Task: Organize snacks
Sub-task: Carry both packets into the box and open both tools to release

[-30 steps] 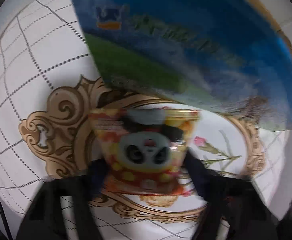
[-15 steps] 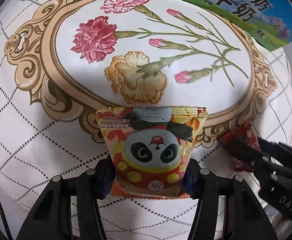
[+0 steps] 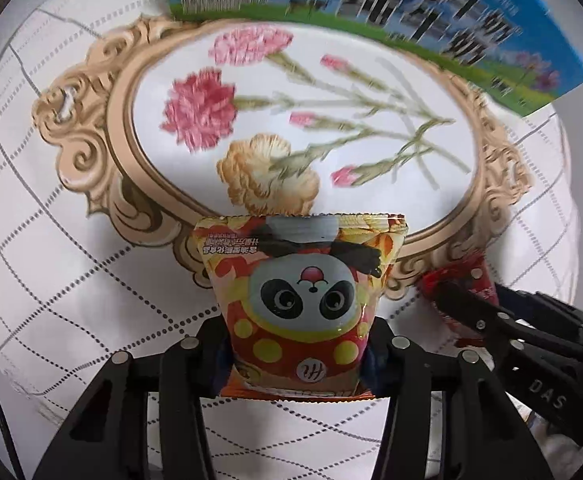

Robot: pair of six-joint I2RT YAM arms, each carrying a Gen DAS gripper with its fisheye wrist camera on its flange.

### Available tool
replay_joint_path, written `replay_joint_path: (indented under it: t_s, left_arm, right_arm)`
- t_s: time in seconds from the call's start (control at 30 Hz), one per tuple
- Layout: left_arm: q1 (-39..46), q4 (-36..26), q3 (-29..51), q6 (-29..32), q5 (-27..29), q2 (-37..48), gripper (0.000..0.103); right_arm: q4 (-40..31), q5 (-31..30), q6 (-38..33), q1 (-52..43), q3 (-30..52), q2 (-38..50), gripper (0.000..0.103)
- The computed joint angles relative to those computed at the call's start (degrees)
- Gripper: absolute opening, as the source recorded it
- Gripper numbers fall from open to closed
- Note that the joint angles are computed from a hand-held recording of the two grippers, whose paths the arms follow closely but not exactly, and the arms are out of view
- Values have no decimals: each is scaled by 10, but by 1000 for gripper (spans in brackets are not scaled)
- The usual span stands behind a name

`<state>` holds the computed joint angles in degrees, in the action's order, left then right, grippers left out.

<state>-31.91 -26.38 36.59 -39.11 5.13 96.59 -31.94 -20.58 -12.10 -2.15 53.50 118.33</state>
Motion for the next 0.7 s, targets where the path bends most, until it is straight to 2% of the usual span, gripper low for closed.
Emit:
replay_joint_path:
  t_s: [0.17,0.27,0.37,0.47,0.5,0.57,0.7]
  left_arm:
    - [26,-76,34,29,8,-94,47]
    - [42,-120,91,50,21,-125,47]
    - [70,-163,180,81,44,-119,47]
    - [82,-184,267,104,50,-79,47]
    - [88,-196,307,115,51,-54,47]
    - [107,-211,366,138,59,-8,47]
    - [137,-266,542,161,91,164,47]
  right_arm:
    - [-49,-51,-3,-18,21,-48,41]
    - [-103,-86,-8,-31,62,-93,41]
    - [-148,-111,-10,-40,118,-114,41]
    - [-205,-135,-18,-56,225,-97,41]
    - [-225,-137,-23,-61,283,-75,41]
    - [-247,-125,-28,-64,369,-32,41]
    - [-270,-82,-12,-49,528,80,41]
